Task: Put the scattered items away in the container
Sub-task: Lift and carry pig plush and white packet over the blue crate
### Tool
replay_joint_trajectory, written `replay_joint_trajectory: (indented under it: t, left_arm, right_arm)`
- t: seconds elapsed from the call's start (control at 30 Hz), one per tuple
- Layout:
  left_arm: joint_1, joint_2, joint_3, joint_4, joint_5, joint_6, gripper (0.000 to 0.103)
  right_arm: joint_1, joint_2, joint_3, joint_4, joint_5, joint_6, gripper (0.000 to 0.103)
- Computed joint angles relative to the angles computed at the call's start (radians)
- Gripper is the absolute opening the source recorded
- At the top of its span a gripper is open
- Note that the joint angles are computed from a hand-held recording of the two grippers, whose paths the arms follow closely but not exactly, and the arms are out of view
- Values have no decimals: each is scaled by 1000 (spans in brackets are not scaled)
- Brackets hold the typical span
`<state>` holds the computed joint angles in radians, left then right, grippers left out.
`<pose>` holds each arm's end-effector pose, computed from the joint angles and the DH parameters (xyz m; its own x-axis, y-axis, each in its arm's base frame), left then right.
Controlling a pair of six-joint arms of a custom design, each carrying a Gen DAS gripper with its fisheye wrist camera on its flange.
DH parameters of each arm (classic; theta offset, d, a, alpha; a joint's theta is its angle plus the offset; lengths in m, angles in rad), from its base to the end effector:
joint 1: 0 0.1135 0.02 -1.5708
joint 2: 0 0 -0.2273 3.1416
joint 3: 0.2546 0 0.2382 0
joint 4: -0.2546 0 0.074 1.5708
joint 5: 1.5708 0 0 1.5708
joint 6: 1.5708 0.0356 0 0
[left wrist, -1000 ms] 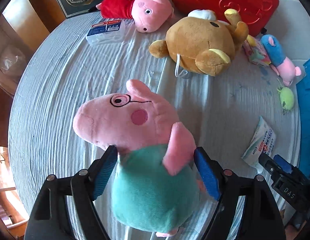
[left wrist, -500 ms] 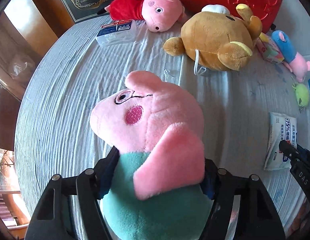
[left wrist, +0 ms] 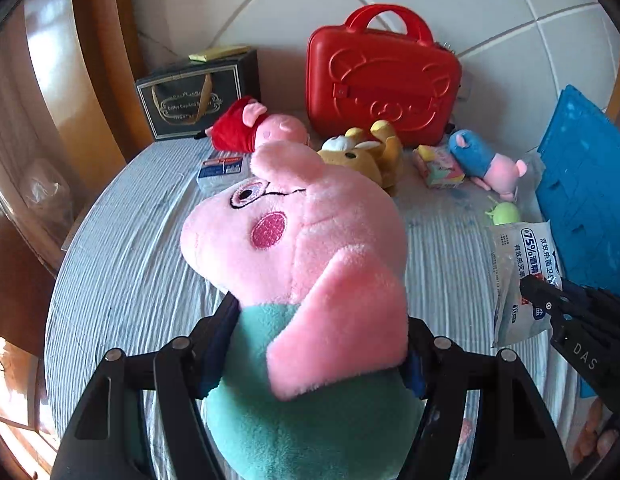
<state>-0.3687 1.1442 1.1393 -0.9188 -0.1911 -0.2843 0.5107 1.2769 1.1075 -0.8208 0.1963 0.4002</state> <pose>0.2099 -0.0739 0.2924 -0.7836 0.0076 -0.6212 0.0284 0.9993 -0.0236 0.2226 0.1167 0.2603 -0.8222 -0.0227 -0.5687 -0.0714 0.9954 0.0635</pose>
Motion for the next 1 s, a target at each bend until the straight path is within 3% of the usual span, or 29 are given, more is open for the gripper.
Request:
replay_joint_trajectory:
  t: [0.23, 0.43, 0.57, 0.83, 0.93, 1.0]
  left_arm:
    - [-314, -52, 133, -126, -278, -223, 68]
    - [-525, 3, 269, -250, -420, -383, 68]
    - [-613, 18, 321, -268, -465, -388, 68]
    - [-714, 55, 418, -240, -469, -339, 68]
    - [-778, 119, 499, -247, -497, -352, 68]
    - [-827, 182, 571, -252, -521, -357, 68]
  right_arm:
    - [-26, -250, 13, -108, 7, -108, 23]
    - [-127, -384, 57, -210, -33, -219, 23]
    - [-130, -450, 107, -287, 1, -203, 23]
    - [0, -485, 260, -494, 228, -60, 23]
    - [-17, -503, 313, -559, 255, -57, 23]
    - [-105, -526, 343, -575, 218, -116, 23]
